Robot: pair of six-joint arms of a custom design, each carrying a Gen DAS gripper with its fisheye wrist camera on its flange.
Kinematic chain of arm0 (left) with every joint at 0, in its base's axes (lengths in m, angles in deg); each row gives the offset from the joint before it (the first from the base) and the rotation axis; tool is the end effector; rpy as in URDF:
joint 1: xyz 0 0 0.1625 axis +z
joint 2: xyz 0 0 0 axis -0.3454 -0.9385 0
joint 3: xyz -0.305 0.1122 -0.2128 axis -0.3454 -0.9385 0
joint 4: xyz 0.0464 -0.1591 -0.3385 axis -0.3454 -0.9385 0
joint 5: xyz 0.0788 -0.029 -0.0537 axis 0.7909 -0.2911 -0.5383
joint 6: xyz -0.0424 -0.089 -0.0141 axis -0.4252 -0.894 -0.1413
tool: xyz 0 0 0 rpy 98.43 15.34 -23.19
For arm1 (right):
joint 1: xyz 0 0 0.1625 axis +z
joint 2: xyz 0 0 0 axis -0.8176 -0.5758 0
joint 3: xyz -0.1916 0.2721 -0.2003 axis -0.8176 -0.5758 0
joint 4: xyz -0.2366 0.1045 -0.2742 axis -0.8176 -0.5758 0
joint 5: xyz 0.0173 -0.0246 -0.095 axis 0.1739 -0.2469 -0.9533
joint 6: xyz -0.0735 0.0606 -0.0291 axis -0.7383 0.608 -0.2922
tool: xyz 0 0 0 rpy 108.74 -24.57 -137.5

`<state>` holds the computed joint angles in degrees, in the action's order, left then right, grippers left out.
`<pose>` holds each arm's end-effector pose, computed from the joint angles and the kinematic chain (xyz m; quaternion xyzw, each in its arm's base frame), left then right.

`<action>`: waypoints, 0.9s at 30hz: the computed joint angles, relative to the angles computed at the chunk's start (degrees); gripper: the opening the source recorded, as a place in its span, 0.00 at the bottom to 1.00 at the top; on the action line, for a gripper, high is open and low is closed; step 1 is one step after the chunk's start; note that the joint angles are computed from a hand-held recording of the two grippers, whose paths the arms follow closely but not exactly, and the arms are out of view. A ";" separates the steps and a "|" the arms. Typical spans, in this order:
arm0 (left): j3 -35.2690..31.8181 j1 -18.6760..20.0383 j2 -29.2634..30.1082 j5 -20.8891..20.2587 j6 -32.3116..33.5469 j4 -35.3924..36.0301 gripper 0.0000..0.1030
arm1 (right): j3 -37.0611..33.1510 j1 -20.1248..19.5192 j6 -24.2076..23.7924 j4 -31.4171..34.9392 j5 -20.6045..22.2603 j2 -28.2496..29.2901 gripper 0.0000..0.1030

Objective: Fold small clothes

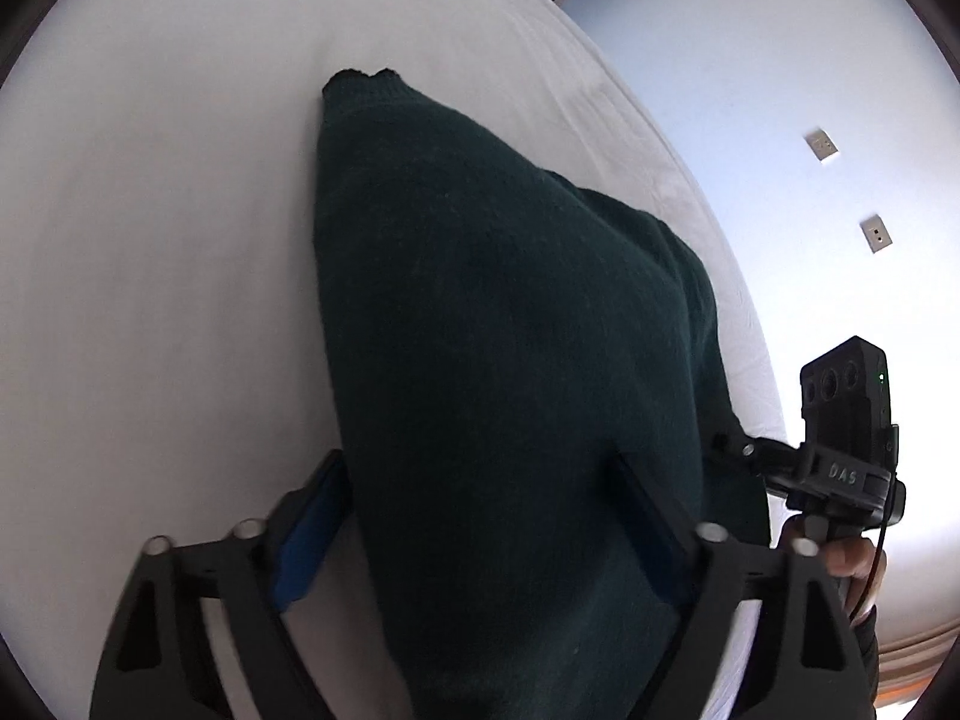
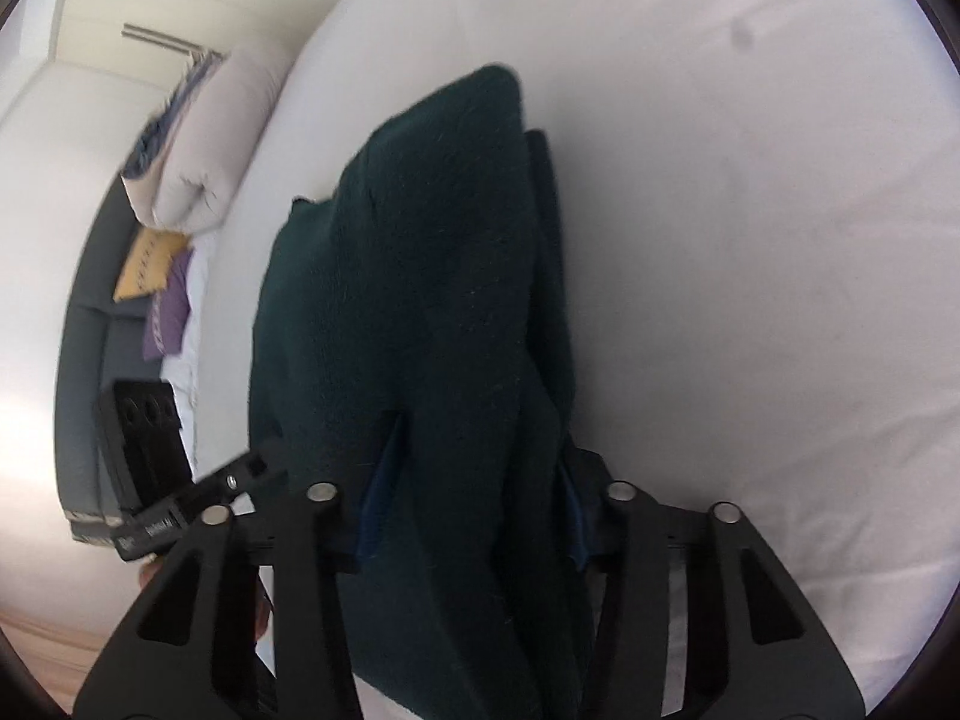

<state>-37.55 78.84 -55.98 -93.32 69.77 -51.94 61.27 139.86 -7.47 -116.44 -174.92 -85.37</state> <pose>-0.2922 -0.7568 0.1331 0.2473 0.9672 0.0001 0.0578 0.0574 -0.6854 0.2901 -0.1786 -0.9390 0.2880 0.0586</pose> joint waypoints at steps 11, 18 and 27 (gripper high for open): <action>12.51 -5.31 -10.22 8.82 6.99 -6.22 0.39 | 1.68 12.80 -2.57 -3.67 -25.95 1.08 0.20; 27.31 -5.78 -27.44 9.69 9.38 -7.05 0.40 | 10.89 25.12 -1.10 -8.14 -29.18 -3.19 0.20; 45.51 -1.86 -45.70 13.45 9.31 -5.54 0.41 | 18.47 35.87 6.63 -10.29 -31.20 2.58 0.20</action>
<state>7.96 76.97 -101.68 -79.87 79.08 -57.49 79.74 175.73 -0.84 -126.73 -206.11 -82.78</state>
